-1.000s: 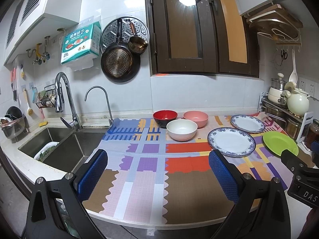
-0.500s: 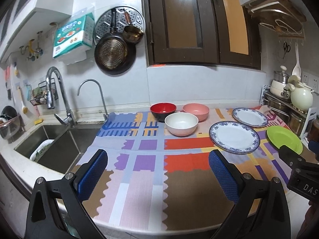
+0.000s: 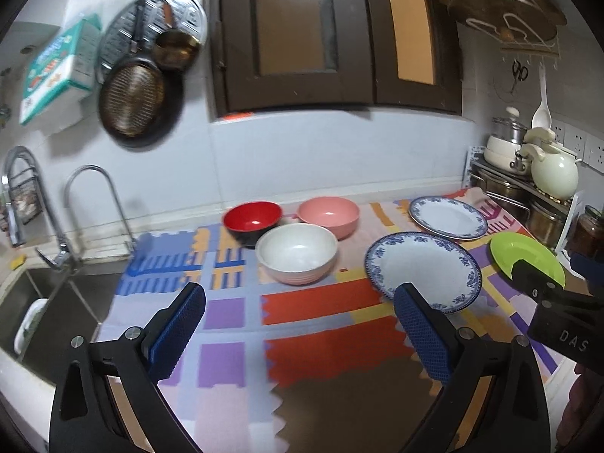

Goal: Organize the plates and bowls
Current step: 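Move both grippers toward the rim of the large blue-and-white plate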

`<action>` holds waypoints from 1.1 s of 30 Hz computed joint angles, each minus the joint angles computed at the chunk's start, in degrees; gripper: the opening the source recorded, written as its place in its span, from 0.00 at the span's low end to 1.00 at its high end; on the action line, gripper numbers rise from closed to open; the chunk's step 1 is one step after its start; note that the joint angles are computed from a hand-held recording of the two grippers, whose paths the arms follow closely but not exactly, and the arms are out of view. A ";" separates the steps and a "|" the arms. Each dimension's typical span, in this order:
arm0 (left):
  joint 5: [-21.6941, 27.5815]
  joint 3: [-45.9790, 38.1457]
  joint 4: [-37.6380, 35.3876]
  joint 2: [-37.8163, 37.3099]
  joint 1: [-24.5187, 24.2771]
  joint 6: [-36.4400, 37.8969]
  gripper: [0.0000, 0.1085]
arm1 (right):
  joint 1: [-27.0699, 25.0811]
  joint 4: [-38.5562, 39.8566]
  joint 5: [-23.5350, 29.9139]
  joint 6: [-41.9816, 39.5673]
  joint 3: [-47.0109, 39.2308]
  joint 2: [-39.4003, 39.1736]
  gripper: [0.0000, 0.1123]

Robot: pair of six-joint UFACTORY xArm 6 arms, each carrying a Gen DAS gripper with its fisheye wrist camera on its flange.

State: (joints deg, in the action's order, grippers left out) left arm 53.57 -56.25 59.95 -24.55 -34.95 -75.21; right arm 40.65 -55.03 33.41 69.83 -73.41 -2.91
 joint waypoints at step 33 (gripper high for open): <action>-10.35 -30.35 -16.08 39.69 10.47 9.98 0.71 | -14.94 35.43 -7.40 -37.57 -28.86 32.79 0.74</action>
State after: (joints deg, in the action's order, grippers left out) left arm 43.21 -86.60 43.87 15.14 -24.48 -65.23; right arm 25.72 -19.60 26.01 32.26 -102.27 29.88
